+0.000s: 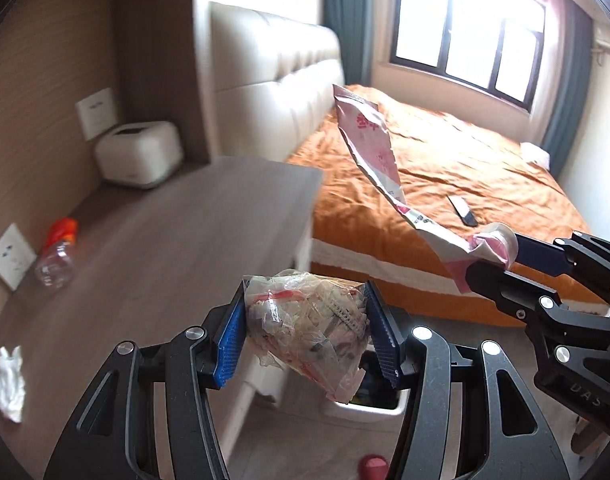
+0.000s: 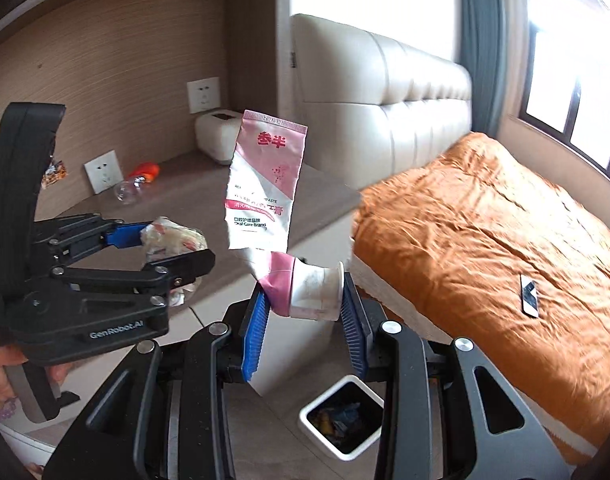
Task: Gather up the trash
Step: 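Carry the plastic bag and pink-white wrapper with both tools over the bin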
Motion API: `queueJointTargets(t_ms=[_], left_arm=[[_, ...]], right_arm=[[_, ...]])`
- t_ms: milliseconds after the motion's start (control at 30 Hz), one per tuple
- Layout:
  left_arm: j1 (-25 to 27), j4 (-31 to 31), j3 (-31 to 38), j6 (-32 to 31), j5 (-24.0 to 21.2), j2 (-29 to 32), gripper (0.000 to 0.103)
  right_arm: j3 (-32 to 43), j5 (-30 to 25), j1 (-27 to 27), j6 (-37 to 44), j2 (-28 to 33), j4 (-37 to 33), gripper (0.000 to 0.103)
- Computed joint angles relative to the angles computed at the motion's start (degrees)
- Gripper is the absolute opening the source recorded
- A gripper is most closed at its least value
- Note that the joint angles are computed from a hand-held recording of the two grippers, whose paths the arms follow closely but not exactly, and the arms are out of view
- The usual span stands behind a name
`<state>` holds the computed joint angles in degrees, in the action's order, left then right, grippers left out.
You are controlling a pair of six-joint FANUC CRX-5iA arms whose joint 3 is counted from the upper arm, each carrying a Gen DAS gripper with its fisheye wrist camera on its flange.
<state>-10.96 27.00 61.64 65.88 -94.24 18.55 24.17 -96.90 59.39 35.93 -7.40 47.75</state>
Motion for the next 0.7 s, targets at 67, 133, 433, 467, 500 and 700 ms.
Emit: queueJointTargets(t_ms=[67,133,433,467,500,700], left_arm=[[-2.60,-0.81,-1.76,0.23,0.69,-0.67,0.055],[-5.23,-1.73,-2.63,0.63,0.96,-0.67,0.055],[-13.08,-4.68,-12.37,-0.44,6.01,-2.69,0.055],[-13.83,-4.35,-15.49,-1.19,7.66,-3.43,0.055],[-14.40,-4.38,-17.73,-1.79,8.87,-4.00,0.055],[-16.51,-2.94,-29.87,-7.53,14.53,-4.87,0.055]], right_arm=[[-2.11,-1.13,0.49,-1.29,-2.08,0.09,0.036],[-4.41,-1.98,0.71,-2.66,-4.32,-0.17,0.036],[-13.84,-1.78,-0.43,-6.68,-12.52,-3.58,0.037],[-15.42,-0.91,-1.33,-7.05,-13.60,-4.68,0.037],[-16.71,-0.42,-1.76,-7.49,-14.46,-5.45,0.037],[-27.12,5.32,-7.10,-9.98,-20.17,-12.06,0.037]])
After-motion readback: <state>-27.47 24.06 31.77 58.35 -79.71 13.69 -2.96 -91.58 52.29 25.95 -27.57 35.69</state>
